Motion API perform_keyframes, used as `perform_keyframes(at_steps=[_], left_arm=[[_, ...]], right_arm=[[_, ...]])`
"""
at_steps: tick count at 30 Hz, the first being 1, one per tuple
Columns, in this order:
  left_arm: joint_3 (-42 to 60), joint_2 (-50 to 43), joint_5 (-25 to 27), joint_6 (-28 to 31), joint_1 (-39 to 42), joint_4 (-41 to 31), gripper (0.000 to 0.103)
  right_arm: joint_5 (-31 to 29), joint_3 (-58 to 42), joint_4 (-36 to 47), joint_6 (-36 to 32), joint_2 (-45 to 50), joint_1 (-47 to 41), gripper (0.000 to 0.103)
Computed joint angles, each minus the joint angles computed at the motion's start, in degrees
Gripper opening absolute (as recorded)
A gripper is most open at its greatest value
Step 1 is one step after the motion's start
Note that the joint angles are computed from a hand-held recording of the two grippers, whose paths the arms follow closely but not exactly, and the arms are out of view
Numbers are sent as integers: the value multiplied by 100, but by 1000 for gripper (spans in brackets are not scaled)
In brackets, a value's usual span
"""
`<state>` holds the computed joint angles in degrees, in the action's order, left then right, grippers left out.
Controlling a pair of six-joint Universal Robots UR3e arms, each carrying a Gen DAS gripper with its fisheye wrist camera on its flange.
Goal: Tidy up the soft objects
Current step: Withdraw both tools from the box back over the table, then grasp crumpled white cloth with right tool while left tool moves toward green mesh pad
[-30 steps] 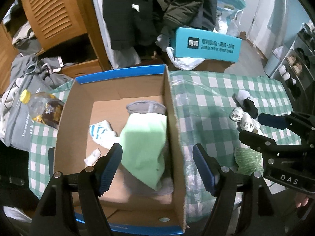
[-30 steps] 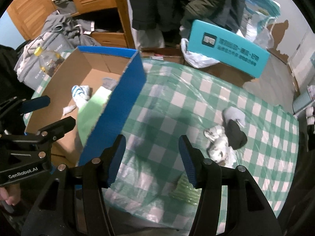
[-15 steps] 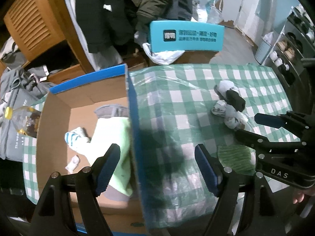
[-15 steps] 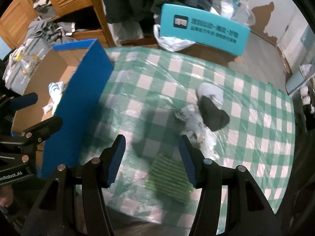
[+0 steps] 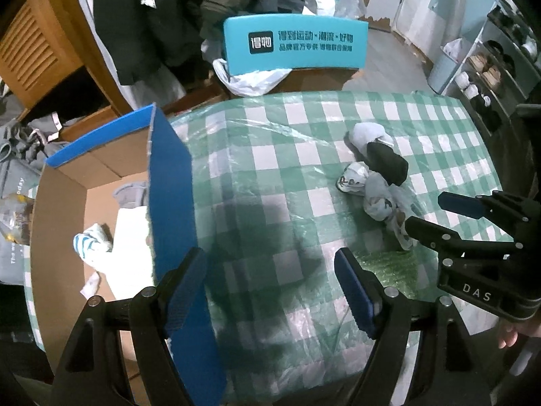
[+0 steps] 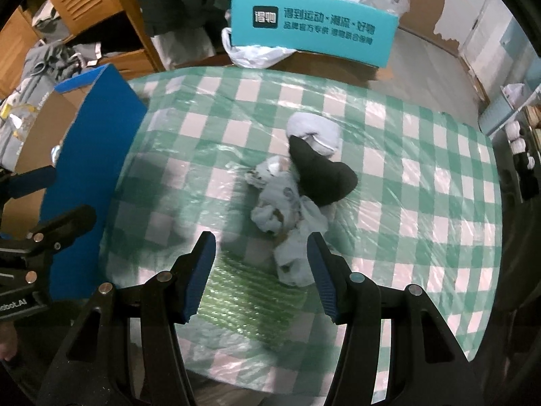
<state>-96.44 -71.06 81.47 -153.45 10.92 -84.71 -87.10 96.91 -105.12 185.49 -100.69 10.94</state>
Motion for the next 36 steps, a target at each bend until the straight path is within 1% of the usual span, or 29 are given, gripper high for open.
perform_keyframes(at_steps=[8, 14, 22, 31, 33, 35, 36], left_arm=[[-121, -458, 171, -340, -389, 377, 79], [-174, -768, 253, -526, -575, 613, 79], [-163, -1002, 301, -577, -657, 703, 79], [-151, -1056, 304, -545, -673, 685, 79], [-150, -1048, 300, -550, -683, 683, 79], [-157, -1023, 302, -547, -691, 679, 79], [-158, -1012, 304, -549, -697, 677, 79]], right_arm=[[81, 383, -371, -220, 169, -283, 55], [274, 658, -736, -303, 399, -484, 55], [338, 813, -1021, -357, 743, -496, 55], [268, 779, -1143, -508, 987, -351, 55], [324, 815, -1119, -556, 952, -372, 51], [338, 827, -1060, -578, 901, -377, 37], [324, 845, -1058, -583, 844, -385, 33]])
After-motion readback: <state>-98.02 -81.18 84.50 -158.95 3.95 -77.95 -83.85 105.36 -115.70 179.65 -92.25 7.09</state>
